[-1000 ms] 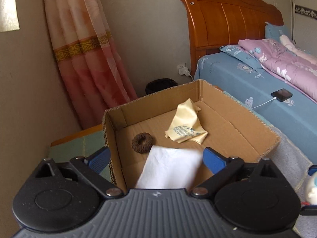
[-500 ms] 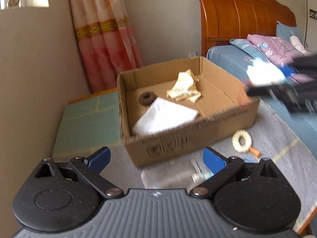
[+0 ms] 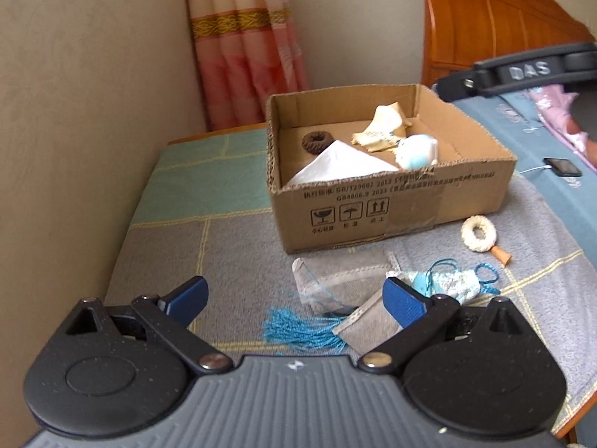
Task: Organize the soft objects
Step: 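Drop the white cloth and blue plush toy into the cardboard box, then move the left tool toward the grey pouch beside the blue sachet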
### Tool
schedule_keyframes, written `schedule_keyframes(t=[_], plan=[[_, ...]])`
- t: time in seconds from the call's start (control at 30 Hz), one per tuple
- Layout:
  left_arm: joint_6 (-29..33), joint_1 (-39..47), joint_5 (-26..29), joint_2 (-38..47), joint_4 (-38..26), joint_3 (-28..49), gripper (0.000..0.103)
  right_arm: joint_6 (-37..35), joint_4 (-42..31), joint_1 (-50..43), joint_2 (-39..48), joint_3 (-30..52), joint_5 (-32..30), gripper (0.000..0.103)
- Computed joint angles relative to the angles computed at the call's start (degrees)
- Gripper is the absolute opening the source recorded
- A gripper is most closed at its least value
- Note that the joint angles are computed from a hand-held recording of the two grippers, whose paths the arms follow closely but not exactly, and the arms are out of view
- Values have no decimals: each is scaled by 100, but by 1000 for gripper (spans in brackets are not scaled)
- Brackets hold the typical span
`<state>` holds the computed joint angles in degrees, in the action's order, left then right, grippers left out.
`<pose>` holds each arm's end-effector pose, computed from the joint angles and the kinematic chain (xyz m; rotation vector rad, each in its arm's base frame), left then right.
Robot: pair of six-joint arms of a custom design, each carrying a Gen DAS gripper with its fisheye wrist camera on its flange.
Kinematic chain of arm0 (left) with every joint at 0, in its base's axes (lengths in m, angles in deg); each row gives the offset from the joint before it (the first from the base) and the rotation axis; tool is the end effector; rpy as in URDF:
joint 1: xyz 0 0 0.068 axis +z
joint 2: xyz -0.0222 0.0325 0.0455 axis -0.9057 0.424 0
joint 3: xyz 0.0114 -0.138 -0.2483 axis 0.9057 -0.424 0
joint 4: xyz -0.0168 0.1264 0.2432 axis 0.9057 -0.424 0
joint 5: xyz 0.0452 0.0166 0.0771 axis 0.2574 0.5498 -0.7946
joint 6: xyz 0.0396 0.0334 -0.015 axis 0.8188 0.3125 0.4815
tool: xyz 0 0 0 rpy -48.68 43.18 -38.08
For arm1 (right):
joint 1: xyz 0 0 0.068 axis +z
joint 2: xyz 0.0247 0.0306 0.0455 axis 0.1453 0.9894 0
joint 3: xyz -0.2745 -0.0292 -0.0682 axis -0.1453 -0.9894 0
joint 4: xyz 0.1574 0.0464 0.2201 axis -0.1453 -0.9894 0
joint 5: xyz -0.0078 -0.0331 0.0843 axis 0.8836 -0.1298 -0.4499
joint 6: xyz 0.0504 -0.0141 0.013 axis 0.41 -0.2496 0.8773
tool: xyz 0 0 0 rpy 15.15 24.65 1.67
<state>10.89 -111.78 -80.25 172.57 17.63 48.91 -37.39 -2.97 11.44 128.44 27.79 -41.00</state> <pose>0.2135 -0.1925 0.0578 -0.2911 2.3199 0.2530 0.3998 0.0395 0.1104 -0.8445 2.0169 0.3541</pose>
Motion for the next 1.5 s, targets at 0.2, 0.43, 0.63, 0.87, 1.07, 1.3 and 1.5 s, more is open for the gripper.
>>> schedule_keyframes(t=[0.2,0.43,0.63,0.87,1.07,1.3,1.5], plan=[[-365,-443,24,145,-323,261,100,-514,-191,-212,-476,-523,-64,103],[-433,-972,-355,257,-1063,896,100,-831,15,-725,-1153,-1367,-755,103],[-495,-1196,-513,418,-1544,1279,100,-1408,-378,-1175,-1409,-1623,-1134,103],[-1004,-1208,-607,410,-2087,1420,100,-1866,-501,-1690,-1090,-1754,-1255,103],[-1148,-1253,-636,479,-2447,1601,100,-2057,-505,-2033,-806,-1729,-1463,103],[-1184,-1248,-685,536,-2602,1687,100,-2199,-705,-2258,-548,-1647,-1701,103],[-1240,-1174,-657,459,-2491,1536,100,-2318,-782,-2214,-409,-1626,-1624,103]])
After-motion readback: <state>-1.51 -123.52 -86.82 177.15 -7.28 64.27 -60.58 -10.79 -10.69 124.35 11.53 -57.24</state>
